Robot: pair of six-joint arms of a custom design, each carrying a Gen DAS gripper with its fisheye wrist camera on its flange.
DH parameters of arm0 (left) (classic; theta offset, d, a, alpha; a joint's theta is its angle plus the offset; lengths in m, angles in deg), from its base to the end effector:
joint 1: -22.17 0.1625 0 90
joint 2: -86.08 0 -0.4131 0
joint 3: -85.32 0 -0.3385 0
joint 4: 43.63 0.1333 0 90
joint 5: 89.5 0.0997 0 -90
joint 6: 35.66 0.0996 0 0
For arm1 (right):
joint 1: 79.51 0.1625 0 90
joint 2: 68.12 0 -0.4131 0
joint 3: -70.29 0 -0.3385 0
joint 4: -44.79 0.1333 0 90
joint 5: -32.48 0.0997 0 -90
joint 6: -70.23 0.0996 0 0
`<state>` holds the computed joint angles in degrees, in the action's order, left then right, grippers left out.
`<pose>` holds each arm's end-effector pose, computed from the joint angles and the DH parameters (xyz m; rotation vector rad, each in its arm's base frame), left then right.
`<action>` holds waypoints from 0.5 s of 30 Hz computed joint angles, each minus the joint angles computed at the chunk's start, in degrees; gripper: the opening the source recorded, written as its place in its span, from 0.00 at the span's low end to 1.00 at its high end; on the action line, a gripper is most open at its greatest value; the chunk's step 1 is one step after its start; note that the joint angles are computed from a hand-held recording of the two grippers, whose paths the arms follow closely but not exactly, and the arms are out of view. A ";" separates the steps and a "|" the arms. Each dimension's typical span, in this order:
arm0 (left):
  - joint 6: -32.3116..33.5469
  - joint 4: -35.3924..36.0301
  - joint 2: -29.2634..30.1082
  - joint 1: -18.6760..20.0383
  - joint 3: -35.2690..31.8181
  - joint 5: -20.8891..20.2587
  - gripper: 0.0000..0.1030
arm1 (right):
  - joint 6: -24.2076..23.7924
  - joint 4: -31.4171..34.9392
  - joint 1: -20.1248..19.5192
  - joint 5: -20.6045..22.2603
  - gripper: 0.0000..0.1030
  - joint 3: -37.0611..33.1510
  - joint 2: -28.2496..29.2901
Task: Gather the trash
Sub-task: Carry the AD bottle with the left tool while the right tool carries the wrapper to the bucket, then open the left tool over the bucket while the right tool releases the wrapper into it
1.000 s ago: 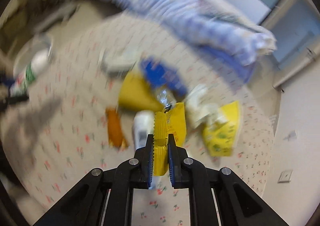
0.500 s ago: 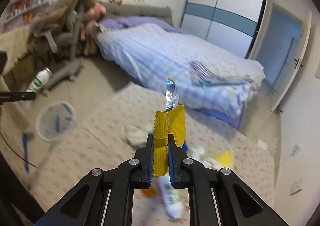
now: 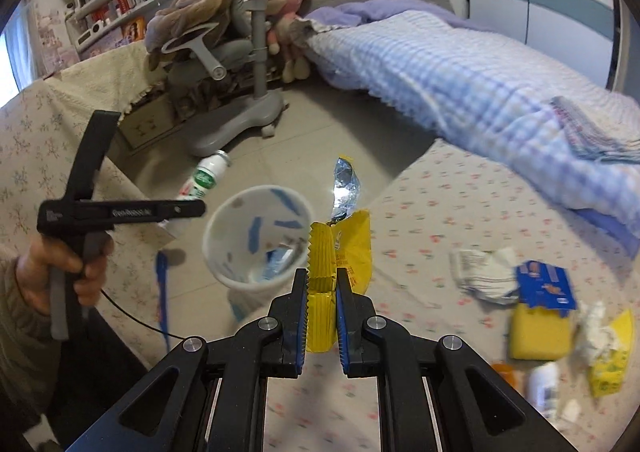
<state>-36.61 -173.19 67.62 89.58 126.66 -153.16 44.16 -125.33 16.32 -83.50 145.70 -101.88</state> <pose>-0.1530 -0.8297 0.1048 0.4166 2.6742 -0.5173 0.1634 -0.7172 0.1590 0.4906 -2.4445 0.7529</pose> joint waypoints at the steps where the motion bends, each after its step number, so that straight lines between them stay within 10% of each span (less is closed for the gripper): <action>1: 0.10 -0.20 -0.16 0.08 0.12 0.23 0.45 | 0.85 1.27 -0.01 0.78 0.12 -1.58 1.16; 15: -3.62 8.11 7.26 1.55 -12.46 3.84 0.45 | 11.91 14.87 -0.56 7.00 0.13 -24.96 16.55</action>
